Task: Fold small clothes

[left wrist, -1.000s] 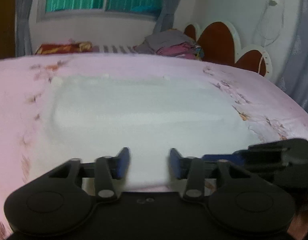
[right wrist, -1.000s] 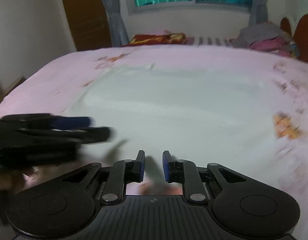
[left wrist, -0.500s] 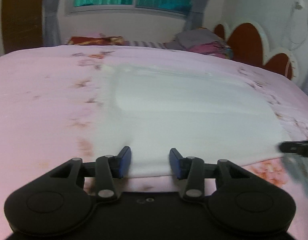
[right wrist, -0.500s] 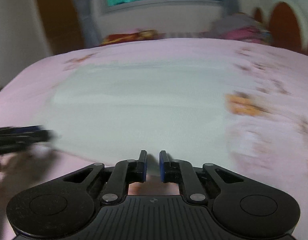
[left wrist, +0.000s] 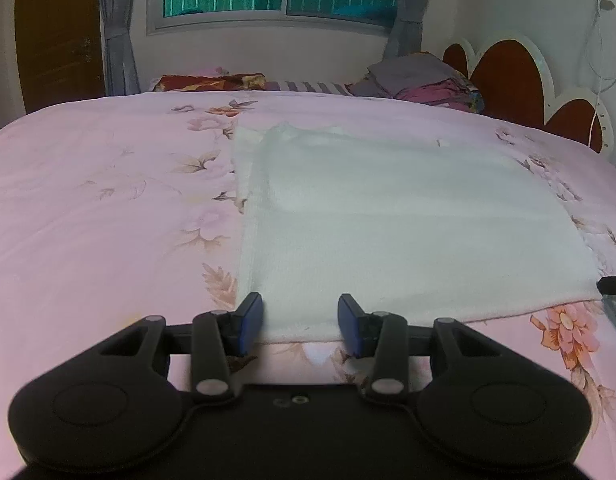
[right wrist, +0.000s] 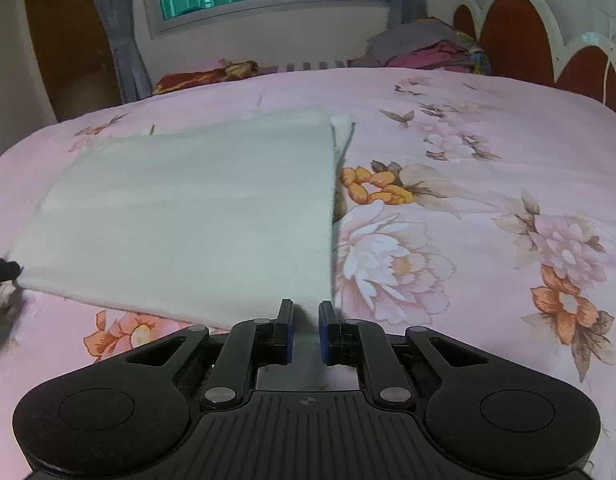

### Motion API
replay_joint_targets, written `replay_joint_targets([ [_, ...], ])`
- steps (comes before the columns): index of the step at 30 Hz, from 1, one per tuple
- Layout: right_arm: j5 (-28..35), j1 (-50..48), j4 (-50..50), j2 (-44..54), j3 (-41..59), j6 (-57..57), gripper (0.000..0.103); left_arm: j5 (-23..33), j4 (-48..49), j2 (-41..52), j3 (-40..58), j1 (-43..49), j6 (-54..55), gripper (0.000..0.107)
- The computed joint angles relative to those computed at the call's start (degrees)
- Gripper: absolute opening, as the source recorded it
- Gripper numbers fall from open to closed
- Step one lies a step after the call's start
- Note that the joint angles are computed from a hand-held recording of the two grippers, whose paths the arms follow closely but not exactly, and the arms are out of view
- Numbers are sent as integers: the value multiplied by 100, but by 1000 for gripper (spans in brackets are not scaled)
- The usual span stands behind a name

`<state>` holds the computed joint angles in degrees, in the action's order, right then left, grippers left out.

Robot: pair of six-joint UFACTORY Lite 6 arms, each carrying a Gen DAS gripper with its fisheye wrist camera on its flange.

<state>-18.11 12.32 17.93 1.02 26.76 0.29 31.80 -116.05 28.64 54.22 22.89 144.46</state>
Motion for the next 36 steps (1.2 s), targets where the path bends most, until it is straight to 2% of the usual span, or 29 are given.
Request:
replay_joint_targets([
  [4, -48, -109, -395, 33, -110, 256, 11, 29, -16, 96, 65, 10, -37, 41],
  [10, -8, -19, 7, -145, -182, -66, 11, 63, -123, 108, 24, 25, 71, 42],
  [20, -119, -171, -659, -6, -212, 449, 10, 45, 55, 166, 127, 66, -137, 45],
  [23, 79, -174, -564, 1, -91, 367, 10, -2, 497, 126, 205, 113, -527, 53],
  [24, 167, -228, -754, 4, -43, 505, 11, -63, 592, 31, 165, 126, -657, 58],
  [25, 298, -295, -971, -28, 6, 696, 11, -186, 499, -107, 51, 110, -642, 69],
  [26, 396, -316, -948, -122, 5, 747, 11, -346, 166, -304, -156, 82, -422, 98],
  [27, 380, -310, -685, -331, -119, 564, 12, -265, 27, -556, -426, 202, -298, 99],
  [28, 194, -232, -182, -688, -402, 141, 29, 55, 129, -720, -672, 395, -364, 96],
  [29, 47, -156, 81, -1045, -684, -83, 45, 223, 470, -797, -791, 535, -670, 88],
  [30, -33, -121, 105, -1406, -958, -80, 56, 281, 803, -886, -883, 622, -1025, 81],
  [33, 134, -67, -158, -2309, -1532, 248, 55, 581, 1049, -1134, -1318, 816, -1371, 72],
  [34, 168, -16, -226, -2570, -1692, 369, 48, 636, 1193, -1128, -1358, 850, -1685, 70],
  [36, 324, 158, -205, -2913, -1863, 489, 30, 978, 1546, -907, -1289, 1003, -2436, 58],
])
